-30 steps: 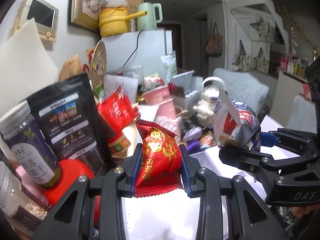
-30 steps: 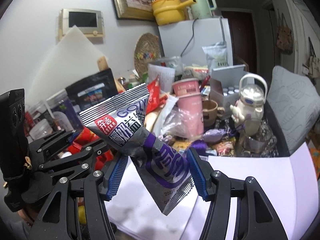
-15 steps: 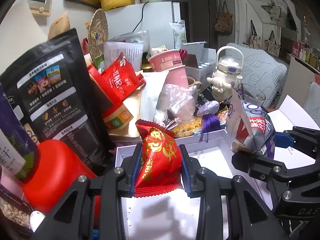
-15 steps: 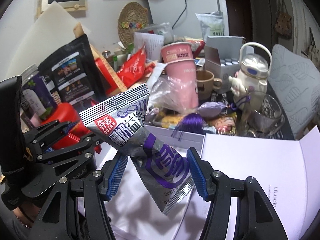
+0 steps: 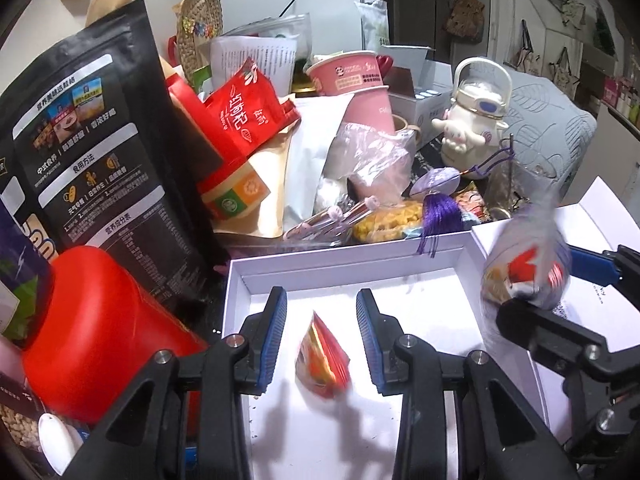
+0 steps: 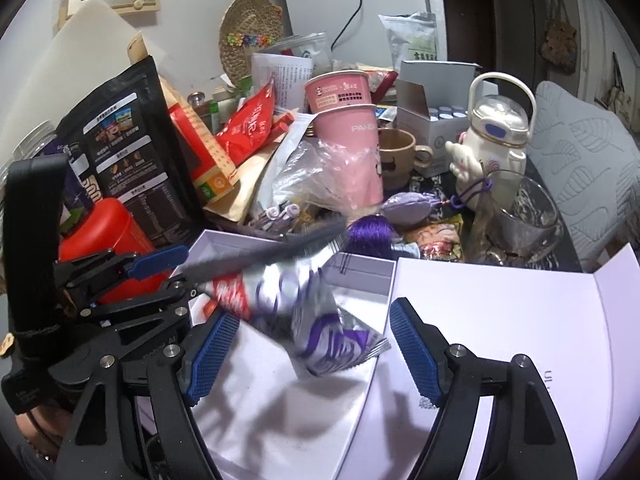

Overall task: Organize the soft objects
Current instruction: 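Open the left tool dropping the red bag while the right tool drops the packet into the box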

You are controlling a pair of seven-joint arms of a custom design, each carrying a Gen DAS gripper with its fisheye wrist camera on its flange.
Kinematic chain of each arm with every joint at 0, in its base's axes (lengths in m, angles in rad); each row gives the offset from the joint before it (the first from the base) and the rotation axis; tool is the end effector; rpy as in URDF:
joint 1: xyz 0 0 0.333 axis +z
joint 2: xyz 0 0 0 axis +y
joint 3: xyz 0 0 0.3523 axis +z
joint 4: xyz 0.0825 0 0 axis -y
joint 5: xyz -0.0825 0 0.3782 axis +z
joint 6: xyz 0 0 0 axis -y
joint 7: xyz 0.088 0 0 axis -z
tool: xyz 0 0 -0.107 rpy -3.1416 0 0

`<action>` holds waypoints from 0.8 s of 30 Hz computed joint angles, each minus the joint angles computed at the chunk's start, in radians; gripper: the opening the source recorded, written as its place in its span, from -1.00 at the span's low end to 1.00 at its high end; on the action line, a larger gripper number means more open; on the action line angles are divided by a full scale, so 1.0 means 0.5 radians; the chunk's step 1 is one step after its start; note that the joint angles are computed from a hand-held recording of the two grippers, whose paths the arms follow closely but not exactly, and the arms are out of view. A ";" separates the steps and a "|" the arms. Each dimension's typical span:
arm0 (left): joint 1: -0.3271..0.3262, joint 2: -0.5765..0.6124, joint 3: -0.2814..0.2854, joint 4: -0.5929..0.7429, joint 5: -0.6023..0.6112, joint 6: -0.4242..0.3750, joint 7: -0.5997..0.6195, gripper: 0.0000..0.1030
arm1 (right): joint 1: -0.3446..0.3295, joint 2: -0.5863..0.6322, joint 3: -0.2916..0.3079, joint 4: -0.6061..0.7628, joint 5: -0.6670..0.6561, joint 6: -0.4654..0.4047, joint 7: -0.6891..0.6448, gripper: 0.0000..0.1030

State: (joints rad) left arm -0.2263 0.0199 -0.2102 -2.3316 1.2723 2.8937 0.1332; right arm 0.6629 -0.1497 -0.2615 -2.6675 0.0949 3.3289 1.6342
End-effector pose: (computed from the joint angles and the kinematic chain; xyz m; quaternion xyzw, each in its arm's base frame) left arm 0.4452 -0.2696 0.4006 -0.5995 0.7125 -0.2584 0.2571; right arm 0.4238 0.1666 0.4220 -0.7191 0.5739 -0.1811 0.3475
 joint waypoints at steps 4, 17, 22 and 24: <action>-0.007 -0.002 -0.004 -0.002 -0.024 -0.044 0.005 0.14 | -0.046 -0.002 0.048 0.003 0.027 -0.013 -0.016 0.52; 0.010 -0.076 -0.015 -0.026 0.102 -0.009 -0.141 0.29 | -0.376 -0.058 0.423 -0.029 0.225 0.010 -0.128 0.52; 0.009 -0.171 -0.050 -0.058 0.113 -0.045 -0.142 0.29 | -0.535 -0.135 0.622 -0.057 0.297 0.003 -0.168 0.52; 0.015 -0.213 -0.063 -0.074 0.116 -0.042 -0.150 0.29 | -0.600 -0.188 0.704 -0.080 0.329 -0.001 -0.188 0.52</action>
State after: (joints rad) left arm -0.2191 -0.0867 -0.2415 -2.3685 1.3304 2.8728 0.0582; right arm 0.3627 -0.2438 0.0908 -2.7073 0.2592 3.3281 1.5403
